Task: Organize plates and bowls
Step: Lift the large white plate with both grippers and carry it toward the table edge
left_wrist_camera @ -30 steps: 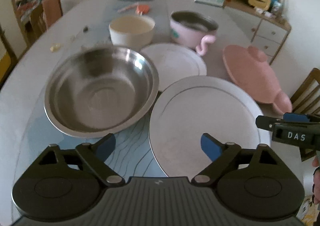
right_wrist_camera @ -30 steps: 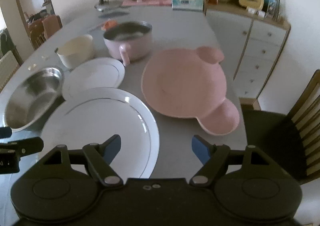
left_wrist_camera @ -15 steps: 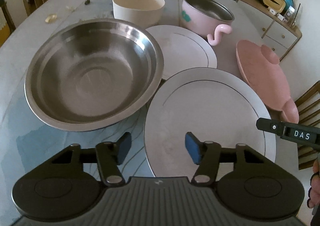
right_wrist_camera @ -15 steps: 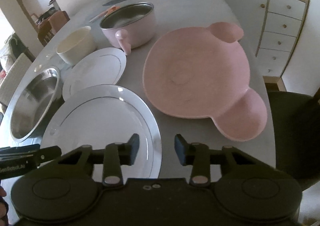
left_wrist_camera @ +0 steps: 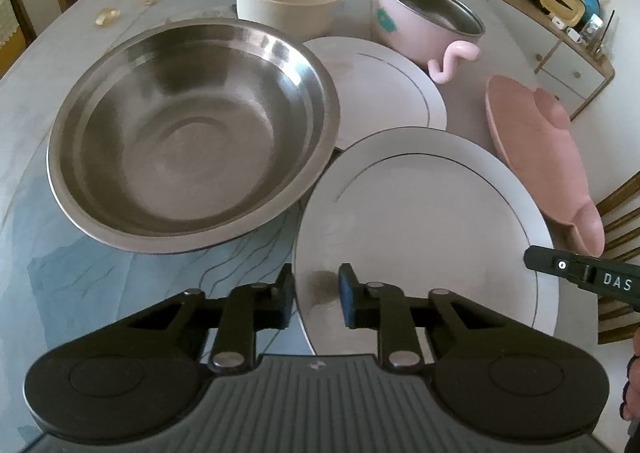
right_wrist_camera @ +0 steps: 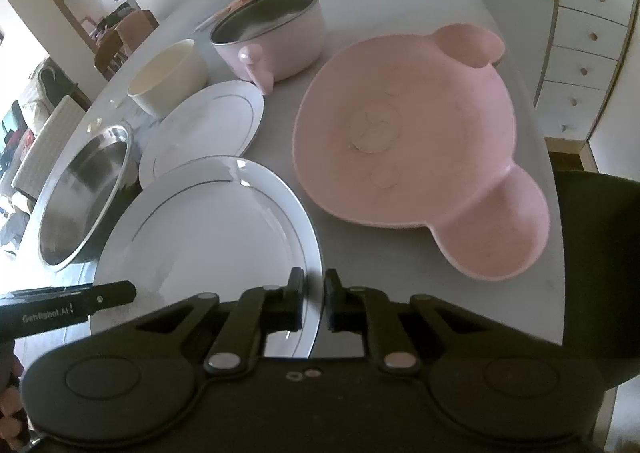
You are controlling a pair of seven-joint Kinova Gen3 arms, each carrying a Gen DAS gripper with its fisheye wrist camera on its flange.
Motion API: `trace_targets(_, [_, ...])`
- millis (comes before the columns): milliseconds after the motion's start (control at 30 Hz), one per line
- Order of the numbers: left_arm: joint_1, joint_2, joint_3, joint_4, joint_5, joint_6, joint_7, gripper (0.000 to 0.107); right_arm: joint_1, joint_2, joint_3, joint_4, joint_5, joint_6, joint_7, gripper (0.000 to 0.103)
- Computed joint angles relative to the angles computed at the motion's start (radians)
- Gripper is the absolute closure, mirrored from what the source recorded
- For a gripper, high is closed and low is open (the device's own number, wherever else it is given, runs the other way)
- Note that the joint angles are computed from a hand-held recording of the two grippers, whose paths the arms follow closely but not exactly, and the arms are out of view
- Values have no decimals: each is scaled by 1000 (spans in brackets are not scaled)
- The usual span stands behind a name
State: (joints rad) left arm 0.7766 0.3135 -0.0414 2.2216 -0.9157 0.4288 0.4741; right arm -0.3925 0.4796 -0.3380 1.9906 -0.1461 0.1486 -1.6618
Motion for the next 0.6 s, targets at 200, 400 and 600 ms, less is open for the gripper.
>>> trace_targets(200, [4, -13, 5, 8, -9, 10, 7, 92, 17, -7, -15, 9, -9, 9, 3, 93])
trace_targets(400, [29, -35, 21, 49, -66, 12, 91, 93, 21, -27, -29, 51, -29, -4, -12, 94])
trace_targets(600, [49, -74, 69, 116, -138, 19, 224, 94, 29, -63, -61, 113, -56, -18, -38, 94])
